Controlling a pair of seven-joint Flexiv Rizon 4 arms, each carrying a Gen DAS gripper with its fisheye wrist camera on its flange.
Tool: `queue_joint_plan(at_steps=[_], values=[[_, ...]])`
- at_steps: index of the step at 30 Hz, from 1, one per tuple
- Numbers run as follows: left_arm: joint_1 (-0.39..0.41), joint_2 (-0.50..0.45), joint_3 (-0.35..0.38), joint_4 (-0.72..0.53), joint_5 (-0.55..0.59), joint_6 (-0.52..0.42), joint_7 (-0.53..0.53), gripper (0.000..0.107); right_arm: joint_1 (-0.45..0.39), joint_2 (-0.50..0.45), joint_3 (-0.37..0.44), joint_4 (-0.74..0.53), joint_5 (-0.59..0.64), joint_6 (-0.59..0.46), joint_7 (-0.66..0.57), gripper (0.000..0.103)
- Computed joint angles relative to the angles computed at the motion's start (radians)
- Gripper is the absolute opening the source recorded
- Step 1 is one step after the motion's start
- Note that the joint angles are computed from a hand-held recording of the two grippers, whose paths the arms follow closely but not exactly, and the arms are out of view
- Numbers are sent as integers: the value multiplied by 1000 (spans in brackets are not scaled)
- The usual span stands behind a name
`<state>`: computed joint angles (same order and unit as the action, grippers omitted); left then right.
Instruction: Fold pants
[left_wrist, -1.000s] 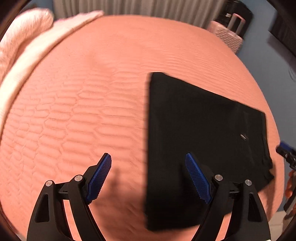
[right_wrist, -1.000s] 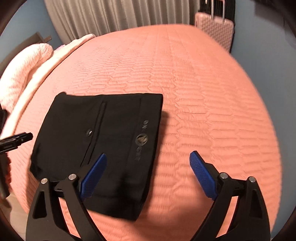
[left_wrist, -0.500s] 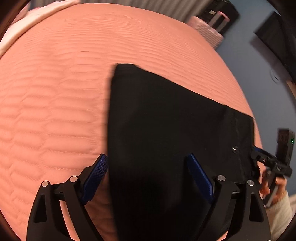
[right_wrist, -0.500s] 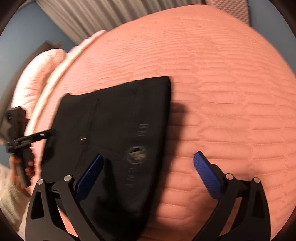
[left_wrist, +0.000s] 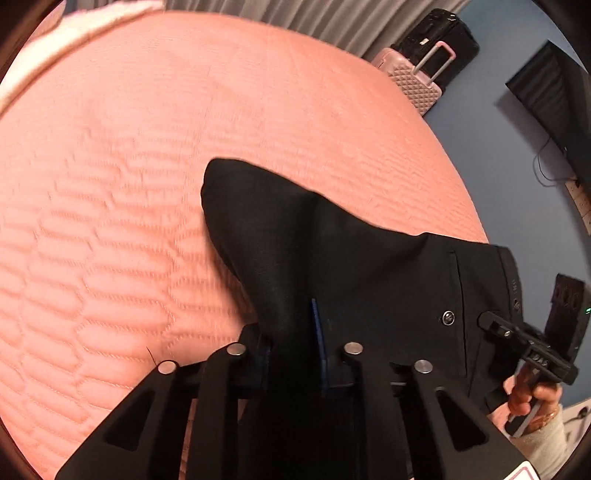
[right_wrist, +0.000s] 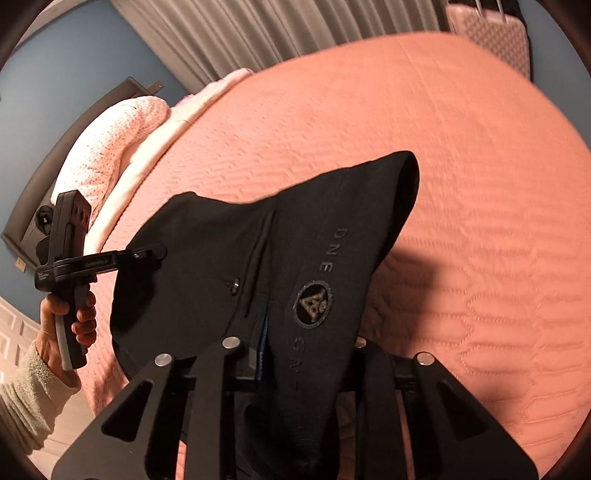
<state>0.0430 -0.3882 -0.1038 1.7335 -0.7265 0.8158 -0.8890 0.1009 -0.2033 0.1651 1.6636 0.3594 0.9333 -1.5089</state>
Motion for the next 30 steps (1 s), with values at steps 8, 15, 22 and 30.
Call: queue_joint_plan(at_steps=[8,15,22,30], values=[[1,-47,-23,-156,-30,32,22,10,5,-106,-14,-146,-61,78,5,20],[-43,-271,8,-453,184,51,-153,18,19,-367,-55,-428,-181,-40,102,27],[-46,-248,47,-343,360,233,-228,43,28,-258,-112,-194,-353,100,267,79],[-194,-20,267,-62,728,467,-407,50,83,21,-145,162,-660,163,568,79]])
